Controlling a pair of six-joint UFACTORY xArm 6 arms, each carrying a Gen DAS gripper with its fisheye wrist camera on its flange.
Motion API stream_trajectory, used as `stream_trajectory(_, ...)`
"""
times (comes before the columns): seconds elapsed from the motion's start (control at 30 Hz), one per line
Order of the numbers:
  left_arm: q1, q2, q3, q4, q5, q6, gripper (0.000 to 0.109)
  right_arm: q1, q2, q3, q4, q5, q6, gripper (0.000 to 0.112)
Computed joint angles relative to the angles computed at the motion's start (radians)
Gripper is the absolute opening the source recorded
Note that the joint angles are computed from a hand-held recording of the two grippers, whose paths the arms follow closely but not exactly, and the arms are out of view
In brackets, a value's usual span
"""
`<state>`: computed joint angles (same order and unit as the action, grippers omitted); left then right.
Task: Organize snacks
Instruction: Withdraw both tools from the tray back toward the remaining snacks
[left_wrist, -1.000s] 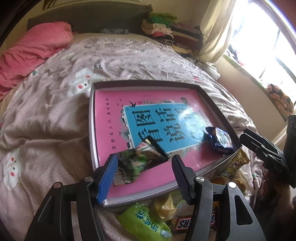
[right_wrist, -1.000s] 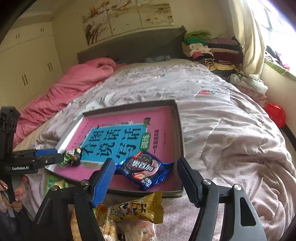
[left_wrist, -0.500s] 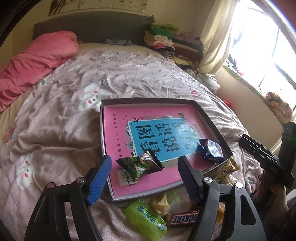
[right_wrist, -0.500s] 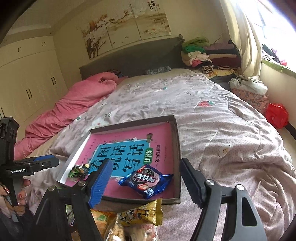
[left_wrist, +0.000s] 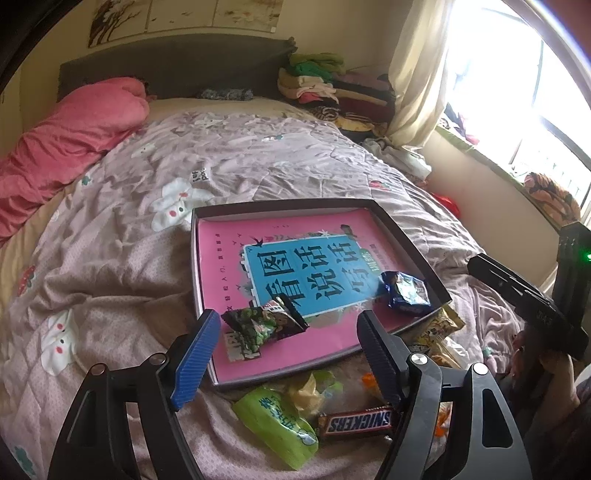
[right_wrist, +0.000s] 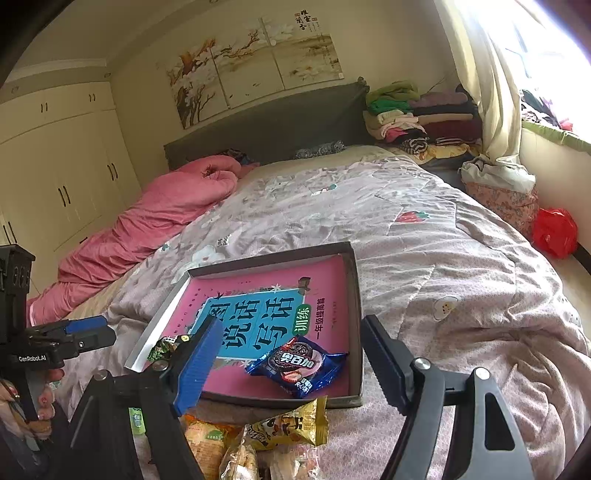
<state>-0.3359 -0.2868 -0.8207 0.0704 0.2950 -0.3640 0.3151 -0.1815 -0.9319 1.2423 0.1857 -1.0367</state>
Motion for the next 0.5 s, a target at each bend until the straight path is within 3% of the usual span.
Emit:
stream_trajectory(0.17,-0.018,-0.013,0.010,0.004,0.014,0.008,0.078,-0.002,-0.014,0.012,-0.012,0.018,0.005,0.076)
stream_trajectory(0.5,-0.048,-0.041,0.048,0.037,0.042,-0.023,0.080,0.019,-0.068,0.081,-0.177,0.033,0.138,0.076)
